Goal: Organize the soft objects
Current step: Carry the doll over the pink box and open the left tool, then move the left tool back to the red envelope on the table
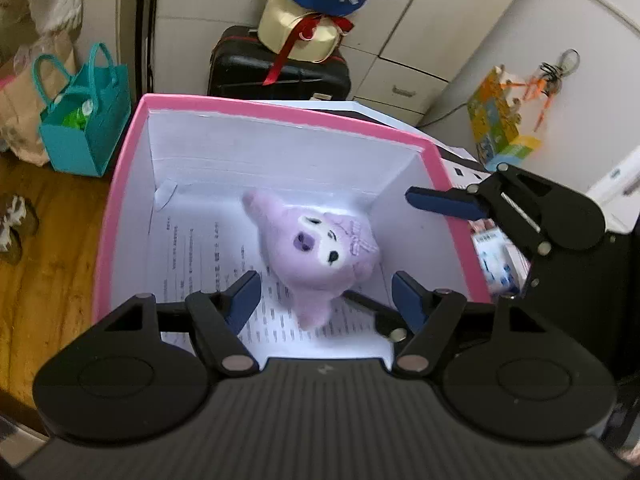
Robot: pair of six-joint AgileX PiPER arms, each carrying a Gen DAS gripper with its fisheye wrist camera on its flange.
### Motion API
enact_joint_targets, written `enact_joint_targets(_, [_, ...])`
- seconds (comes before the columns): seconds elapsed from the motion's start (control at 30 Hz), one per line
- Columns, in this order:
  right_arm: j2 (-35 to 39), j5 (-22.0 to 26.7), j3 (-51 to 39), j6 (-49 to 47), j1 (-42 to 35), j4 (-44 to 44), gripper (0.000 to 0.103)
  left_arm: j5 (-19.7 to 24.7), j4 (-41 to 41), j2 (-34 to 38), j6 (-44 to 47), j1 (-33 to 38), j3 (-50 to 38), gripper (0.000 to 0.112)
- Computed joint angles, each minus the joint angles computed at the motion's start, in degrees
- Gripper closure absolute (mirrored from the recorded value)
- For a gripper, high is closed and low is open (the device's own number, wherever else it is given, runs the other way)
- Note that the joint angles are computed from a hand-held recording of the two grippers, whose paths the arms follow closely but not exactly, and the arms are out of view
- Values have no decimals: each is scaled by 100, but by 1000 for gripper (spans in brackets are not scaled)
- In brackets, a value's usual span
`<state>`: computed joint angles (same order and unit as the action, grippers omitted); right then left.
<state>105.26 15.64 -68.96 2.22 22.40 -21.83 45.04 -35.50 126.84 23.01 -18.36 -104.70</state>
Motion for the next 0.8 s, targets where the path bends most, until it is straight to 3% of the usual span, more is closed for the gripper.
enact_joint_targets(0.13, [-760, -238, 700, -928, -111, 1179, 24, -207, -378, -740, 758, 61, 898, 38])
enact_joint_targets(0.2, [-1244, -290, 1100, -998, -123, 1363, 24, -411, -333, -1215, 977, 12, 1417, 38])
enact_joint_targets(0.43, [-2760, 245, 1929, -2224, -395, 3349, 23, -810, -164, -2697, 1290, -232, 2773, 38])
enact_joint_targets(0.53, [-3365, 558, 2204, -1935, -475, 3319, 23, -1003, 185, -3314, 1165, -499, 3277, 38])
enact_joint_targets(0.8, [-4924, 1472, 3037, -137, -222, 1941, 23, -1330, 992, -4382, 565, -1424, 4227, 37])
